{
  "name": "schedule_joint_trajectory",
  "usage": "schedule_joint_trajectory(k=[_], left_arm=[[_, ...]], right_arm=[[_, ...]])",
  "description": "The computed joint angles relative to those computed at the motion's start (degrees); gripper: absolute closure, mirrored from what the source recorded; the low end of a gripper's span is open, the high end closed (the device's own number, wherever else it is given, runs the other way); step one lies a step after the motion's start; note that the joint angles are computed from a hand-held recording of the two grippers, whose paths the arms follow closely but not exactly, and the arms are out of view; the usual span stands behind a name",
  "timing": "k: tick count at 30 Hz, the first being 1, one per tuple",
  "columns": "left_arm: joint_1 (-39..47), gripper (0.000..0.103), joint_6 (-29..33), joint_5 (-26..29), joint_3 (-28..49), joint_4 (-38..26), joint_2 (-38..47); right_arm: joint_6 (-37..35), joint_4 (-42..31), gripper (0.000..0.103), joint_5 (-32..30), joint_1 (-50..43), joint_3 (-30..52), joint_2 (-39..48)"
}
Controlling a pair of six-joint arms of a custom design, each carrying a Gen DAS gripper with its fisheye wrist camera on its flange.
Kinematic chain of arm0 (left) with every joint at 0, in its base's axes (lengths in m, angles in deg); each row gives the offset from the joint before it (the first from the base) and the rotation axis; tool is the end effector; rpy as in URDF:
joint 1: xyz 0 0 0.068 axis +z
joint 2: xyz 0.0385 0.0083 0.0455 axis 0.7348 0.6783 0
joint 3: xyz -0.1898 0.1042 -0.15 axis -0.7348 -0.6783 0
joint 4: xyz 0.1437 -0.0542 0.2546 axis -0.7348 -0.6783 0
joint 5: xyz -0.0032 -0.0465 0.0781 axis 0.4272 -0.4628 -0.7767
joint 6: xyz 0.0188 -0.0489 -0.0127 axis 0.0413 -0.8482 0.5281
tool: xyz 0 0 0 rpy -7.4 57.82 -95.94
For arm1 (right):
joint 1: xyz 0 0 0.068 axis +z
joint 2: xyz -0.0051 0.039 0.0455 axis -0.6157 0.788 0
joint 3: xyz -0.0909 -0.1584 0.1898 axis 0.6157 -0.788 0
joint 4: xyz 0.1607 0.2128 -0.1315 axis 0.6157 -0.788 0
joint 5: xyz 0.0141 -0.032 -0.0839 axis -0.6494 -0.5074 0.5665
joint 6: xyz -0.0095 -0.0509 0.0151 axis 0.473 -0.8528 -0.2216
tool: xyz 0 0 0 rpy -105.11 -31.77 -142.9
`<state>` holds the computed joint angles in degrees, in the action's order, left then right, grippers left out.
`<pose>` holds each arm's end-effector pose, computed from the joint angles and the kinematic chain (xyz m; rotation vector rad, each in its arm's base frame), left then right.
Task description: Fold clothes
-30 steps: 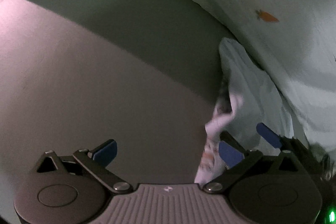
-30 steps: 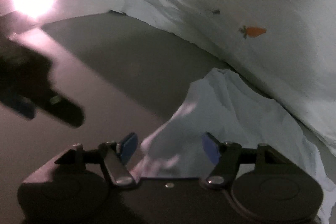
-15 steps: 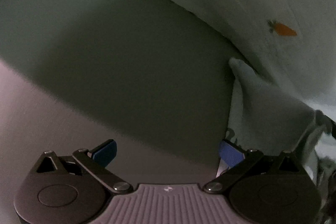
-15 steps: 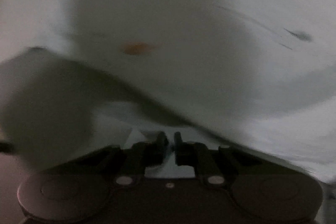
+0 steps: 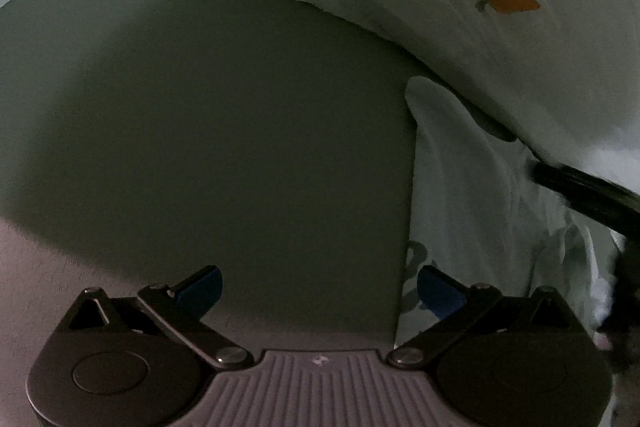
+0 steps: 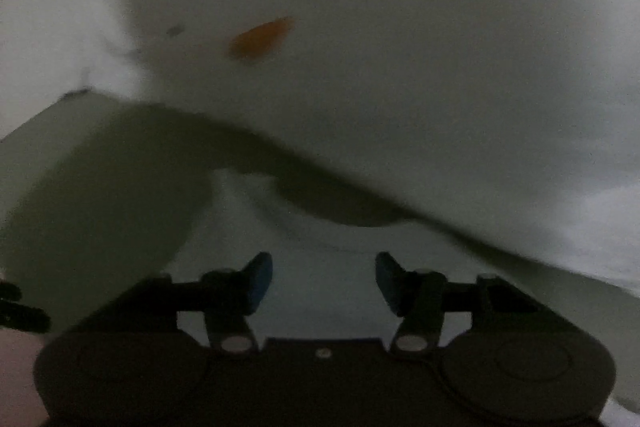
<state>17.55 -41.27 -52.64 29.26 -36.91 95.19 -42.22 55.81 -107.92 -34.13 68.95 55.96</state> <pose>0.2014 -0.1012 0.2135 -0.9820 2.3936 -0.1703 0.4192 0.0479 0.2040 -1.0768 2.1191 0.4561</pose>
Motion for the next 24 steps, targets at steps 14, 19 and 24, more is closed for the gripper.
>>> schedule_joint_trajectory(k=[14, 19, 24], left_arm=[[0.14, 0.001, 2.07, 1.20, 2.36, -0.37, 3.09], [-1.60, 0.001, 5.23, -0.33, 6.37, 0.02, 7.17], [-3.36, 0.001, 8.44, 0.85, 10.76, 1.23, 13.79]], right_arm=[[13.81, 4.15, 0.047, 2.45, 5.22, 5.76, 8.46], [19.26, 7.49, 0.045, -2.16, -4.34, -4.26, -2.48], [12.38, 2.36, 0.045, -1.15, -14.89, -12.88, -11.71]])
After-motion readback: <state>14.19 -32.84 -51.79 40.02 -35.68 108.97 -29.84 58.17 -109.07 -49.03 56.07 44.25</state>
